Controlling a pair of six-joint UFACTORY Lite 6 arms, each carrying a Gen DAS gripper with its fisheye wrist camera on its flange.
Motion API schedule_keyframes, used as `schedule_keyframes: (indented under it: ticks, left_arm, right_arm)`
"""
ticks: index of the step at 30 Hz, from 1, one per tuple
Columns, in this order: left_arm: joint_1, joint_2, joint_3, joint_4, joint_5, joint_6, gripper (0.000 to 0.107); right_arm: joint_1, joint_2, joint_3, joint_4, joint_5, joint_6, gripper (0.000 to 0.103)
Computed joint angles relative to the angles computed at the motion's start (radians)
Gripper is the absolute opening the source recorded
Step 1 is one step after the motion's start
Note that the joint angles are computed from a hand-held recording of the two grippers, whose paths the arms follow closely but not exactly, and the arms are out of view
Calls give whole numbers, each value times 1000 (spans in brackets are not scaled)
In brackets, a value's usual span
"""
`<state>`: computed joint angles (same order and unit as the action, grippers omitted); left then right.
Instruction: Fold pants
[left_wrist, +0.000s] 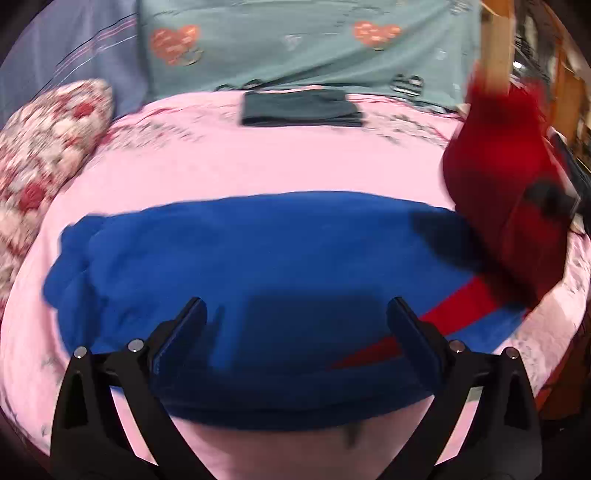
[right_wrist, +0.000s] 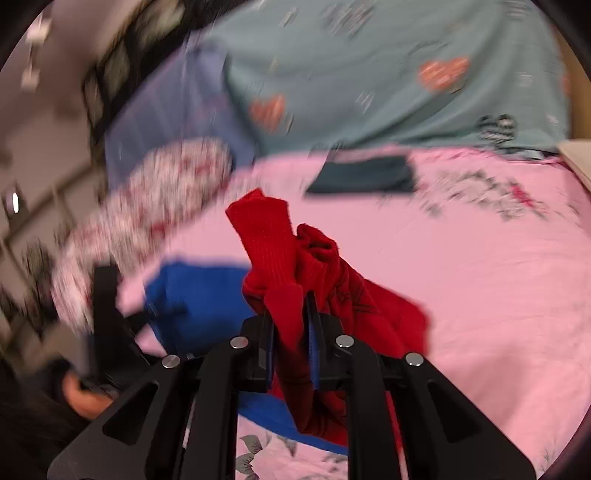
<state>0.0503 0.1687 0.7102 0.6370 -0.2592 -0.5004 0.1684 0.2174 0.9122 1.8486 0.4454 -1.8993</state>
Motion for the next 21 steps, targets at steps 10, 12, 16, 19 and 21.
schedule_keyframes:
  ticks: [10,12,16,19,21]
  left_arm:
    - [145,-134,-58,395,-101,-310,99]
    - [86,-120,-43,347,-94,-259,99]
    - [-45,24,55,100,26,1,99]
    - [-37,146,119,233,56,-122,101]
    - [-23,146,116,281,49,-158,101]
  right_arm:
    - [94,-74,-118,133,-44,-231,41]
    - [64,-109,-127,105,-59,-206,41]
    - [42,-5,-29,-12,-73,-80,41]
    - [90,95,57,-147,-102,39,41]
    - [129,169,115,-240,-144,131,40]
